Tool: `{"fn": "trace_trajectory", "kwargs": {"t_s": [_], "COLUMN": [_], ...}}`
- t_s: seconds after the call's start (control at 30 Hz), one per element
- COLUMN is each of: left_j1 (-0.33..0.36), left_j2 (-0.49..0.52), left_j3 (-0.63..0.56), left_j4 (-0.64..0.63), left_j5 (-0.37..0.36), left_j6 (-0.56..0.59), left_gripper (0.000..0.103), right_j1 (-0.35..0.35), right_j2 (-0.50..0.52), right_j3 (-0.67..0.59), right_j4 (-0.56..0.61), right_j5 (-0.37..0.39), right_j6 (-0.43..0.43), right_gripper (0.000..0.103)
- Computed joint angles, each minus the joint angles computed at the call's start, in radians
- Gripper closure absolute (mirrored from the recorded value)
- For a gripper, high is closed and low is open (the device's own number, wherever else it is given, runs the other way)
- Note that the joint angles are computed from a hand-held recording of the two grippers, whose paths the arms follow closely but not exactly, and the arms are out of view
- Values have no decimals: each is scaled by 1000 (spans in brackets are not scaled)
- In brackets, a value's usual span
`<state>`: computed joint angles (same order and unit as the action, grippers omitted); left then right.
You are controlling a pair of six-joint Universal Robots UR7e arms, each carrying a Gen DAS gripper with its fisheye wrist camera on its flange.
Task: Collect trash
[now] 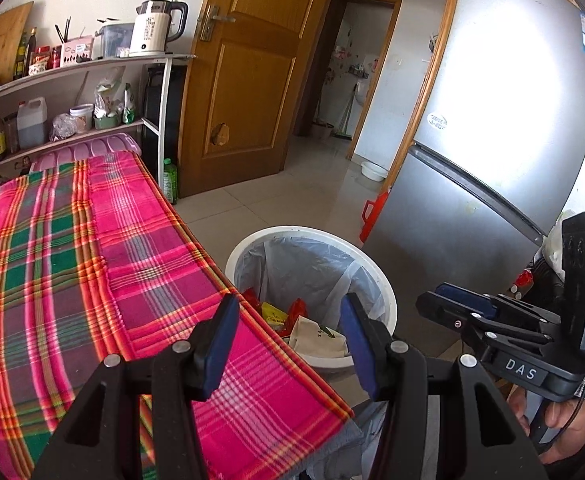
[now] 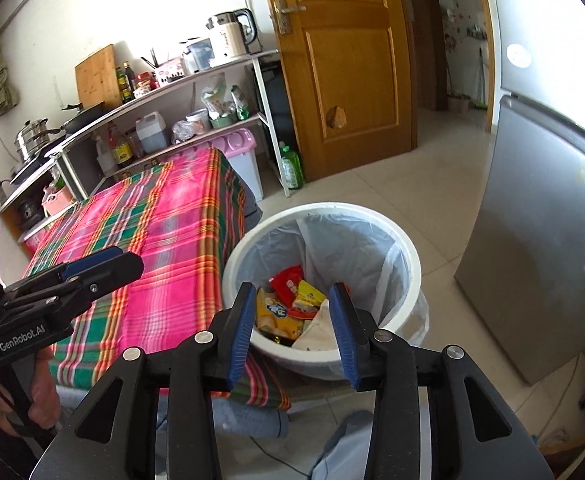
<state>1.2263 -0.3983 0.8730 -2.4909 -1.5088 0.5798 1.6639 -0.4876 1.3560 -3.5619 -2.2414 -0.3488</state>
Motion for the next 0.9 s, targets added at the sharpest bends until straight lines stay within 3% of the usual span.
{"fn": "trace_trajectory", "kwargs": {"t_s": [0.53,0.9], "left_j1": [10,18], "left_j2": [-136,-194], "left_j3": [239,354], "left_j4": [-185,-263], "left_j5": [12,23], "left_j6": [3,24], "left_gripper": [48,47], "right_j1": [53,65], "right_j2": [30,42], "right_j3": [72,88], "right_j4": [-160,-191], "right_j5": [-49,-54], "right_j6": [-89,-105], "right_gripper": [62,62]}}
